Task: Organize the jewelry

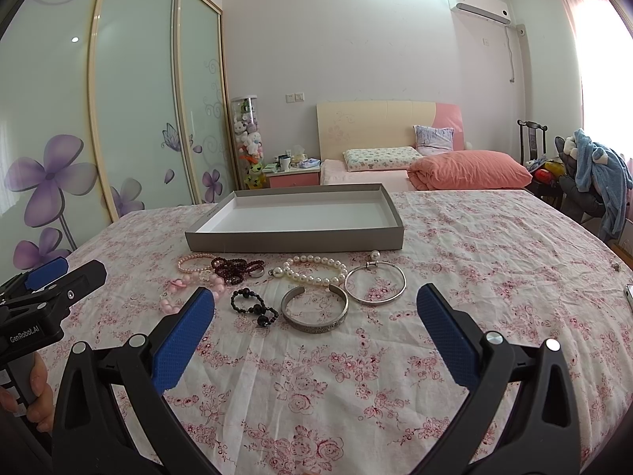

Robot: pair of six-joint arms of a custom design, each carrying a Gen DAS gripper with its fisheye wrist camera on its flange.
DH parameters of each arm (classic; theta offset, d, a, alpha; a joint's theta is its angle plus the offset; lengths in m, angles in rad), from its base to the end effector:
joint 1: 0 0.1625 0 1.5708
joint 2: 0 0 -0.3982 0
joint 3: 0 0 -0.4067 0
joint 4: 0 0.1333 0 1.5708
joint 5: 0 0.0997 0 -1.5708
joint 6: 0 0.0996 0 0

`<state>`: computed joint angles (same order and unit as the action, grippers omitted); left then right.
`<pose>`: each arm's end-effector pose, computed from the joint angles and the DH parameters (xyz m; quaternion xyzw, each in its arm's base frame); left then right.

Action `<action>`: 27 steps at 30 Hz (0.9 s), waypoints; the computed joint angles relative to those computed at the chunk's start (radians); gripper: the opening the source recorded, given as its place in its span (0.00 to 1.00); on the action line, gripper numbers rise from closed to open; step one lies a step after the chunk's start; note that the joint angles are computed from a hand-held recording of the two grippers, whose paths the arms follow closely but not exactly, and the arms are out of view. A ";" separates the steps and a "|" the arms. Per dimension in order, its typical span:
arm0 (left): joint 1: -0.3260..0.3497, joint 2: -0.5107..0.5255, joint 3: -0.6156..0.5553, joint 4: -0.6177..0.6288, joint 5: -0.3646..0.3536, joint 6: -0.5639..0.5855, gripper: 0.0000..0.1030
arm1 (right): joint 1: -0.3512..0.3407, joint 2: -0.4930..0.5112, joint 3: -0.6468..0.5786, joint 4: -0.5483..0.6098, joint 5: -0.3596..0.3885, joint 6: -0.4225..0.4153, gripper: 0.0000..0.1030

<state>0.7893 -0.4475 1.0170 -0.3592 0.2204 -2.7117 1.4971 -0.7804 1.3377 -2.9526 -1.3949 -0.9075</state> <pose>-0.3308 -0.6607 0.0135 0.0223 0.7227 -0.5684 0.3926 0.0938 -0.7768 0.2342 0.4017 -0.8203 0.3900 0.1171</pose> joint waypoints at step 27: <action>0.023 0.074 -0.145 0.213 -0.044 -0.105 0.96 | 0.014 0.049 -0.094 0.120 -0.093 0.016 0.98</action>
